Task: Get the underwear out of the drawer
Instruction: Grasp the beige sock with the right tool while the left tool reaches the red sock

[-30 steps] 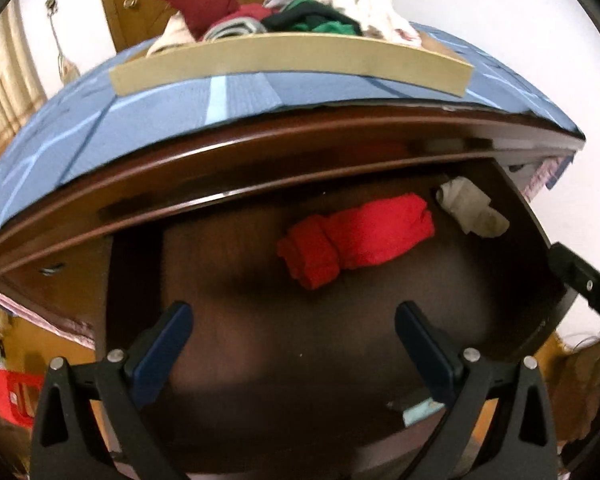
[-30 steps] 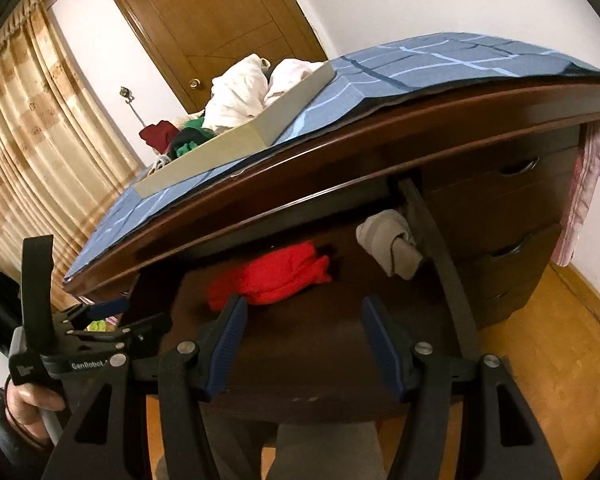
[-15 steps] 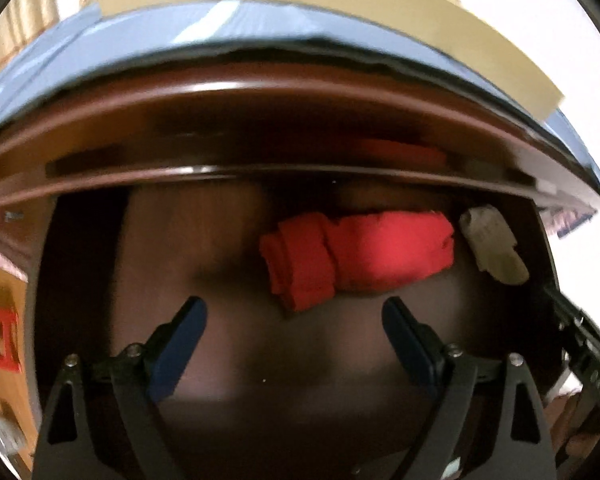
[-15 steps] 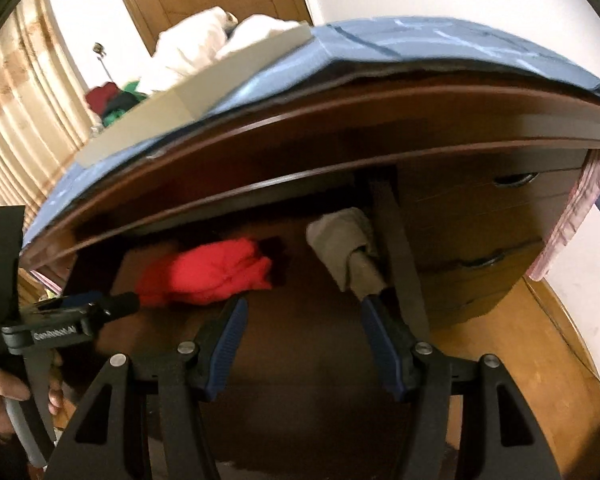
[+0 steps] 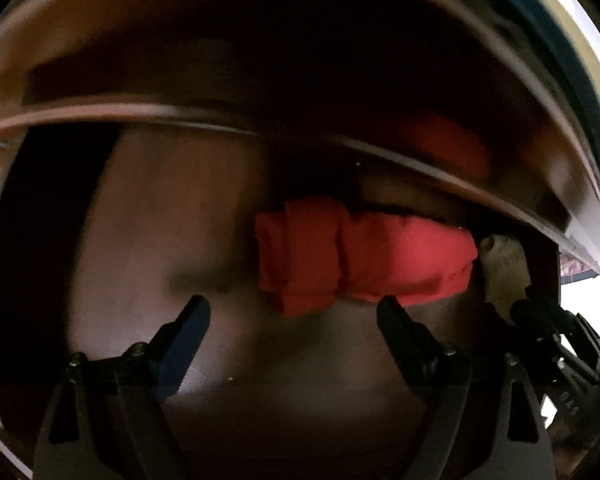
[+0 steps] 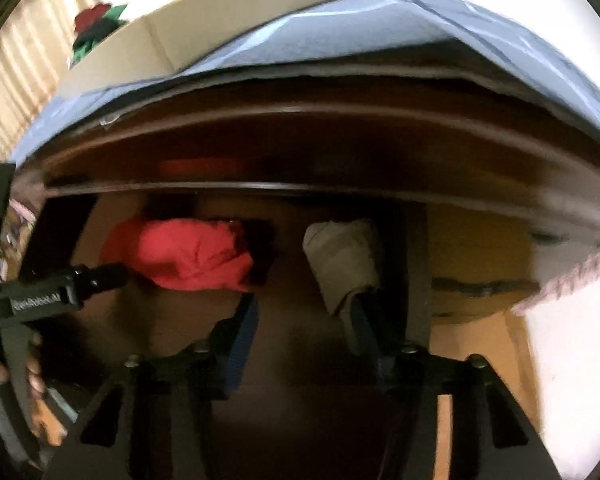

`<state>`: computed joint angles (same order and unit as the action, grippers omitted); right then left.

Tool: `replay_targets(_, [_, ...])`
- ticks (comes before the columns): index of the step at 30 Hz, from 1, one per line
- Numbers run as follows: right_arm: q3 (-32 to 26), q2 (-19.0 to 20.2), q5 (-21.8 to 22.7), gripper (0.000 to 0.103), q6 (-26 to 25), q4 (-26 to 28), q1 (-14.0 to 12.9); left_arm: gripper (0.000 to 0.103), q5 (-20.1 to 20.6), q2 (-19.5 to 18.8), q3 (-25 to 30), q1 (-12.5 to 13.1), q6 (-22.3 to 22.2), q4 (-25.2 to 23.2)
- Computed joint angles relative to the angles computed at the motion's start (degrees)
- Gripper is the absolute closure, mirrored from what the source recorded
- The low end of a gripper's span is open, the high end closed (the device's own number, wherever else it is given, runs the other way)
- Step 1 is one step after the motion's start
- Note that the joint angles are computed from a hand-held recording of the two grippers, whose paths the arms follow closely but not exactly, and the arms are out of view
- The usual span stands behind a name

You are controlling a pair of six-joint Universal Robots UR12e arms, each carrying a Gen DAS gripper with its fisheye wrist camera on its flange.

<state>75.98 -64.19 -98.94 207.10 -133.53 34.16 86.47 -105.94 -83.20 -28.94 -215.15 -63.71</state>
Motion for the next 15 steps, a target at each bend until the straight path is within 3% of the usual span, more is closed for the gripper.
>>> replay_targets(4, [-1.06,0.64,0.57,0.069,-3.96,1.68,-0.31,0.034,-2.67,-0.14,-0.48,0.59,-2.39,0.55])
replay_targets(6, [-1.83,1.17,0.46,0.072,-6.21,2.86,-0.39,0.047,-4.26,-0.02,-1.71,0.89,-3.72,3.29])
replay_targets(10, [-4.2,2.32,-1.48,0.077,-9.57,6.17,0.18,0.057,-4.14,-0.23,-2.08,0.63,-3.28,4.88])
replay_targets(12, [-5.29,2.8,-1.9,0.083,-10.71,8.37,0.32,0.073,-4.55,-0.19,-2.55,0.7,-2.67,5.6])
replay_targets(15, [-6.34,3.41,-3.67,0.084,-12.24,10.28,0.74,0.076,-6.57,-0.1,-3.27,1.04,-1.53,6.4])
